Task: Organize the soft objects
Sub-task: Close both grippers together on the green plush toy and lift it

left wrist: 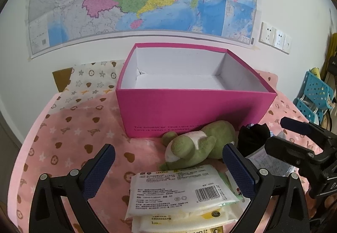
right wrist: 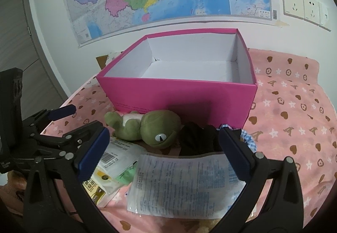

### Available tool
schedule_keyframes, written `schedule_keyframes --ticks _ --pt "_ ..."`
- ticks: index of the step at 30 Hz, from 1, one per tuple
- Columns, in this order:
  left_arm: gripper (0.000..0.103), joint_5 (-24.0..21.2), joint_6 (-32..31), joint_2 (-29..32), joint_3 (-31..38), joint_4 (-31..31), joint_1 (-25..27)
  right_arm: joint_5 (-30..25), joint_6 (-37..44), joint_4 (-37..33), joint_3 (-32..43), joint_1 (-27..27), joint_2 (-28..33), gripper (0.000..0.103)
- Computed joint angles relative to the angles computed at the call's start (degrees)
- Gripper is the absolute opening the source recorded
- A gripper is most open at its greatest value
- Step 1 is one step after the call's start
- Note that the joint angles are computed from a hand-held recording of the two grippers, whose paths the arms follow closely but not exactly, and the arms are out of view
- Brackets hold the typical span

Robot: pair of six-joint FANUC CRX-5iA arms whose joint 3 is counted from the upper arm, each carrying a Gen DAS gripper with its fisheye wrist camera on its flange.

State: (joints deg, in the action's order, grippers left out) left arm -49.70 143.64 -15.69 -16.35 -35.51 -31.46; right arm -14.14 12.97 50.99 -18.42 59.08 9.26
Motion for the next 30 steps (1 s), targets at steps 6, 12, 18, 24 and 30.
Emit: schedule_keyframes --ticks 6,12,18,24,30 --pt "0.102 5.3 -7.9 -0.97 -2.89 7.24 5.36 -3.45 12.74 -12.21 4.97 1.52 2.07 0.098" --pt "0.085 11.74 -21.44 -1.03 -7.39 20.62 12.21 -9.66 32.49 -30.82 14.7 1.8 5.52 0.084" --pt "0.068 14.96 -31.84 -0.77 -11.36 31.52 16.39 -20.92 50.28 -47.77 28.07 -0.33 11.31 0.068" --pt "0.055 16.35 -42.34 -0.24 -14.38 42.34 19.48 -28.88 58.05 -58.45 37.45 -3.76 16.43 0.066" --pt "0.044 18.54 -53.37 -0.18 -18.1 54.35 21.42 -30.03 61.86 -63.02 38.29 -5.02 16.13 0.065"
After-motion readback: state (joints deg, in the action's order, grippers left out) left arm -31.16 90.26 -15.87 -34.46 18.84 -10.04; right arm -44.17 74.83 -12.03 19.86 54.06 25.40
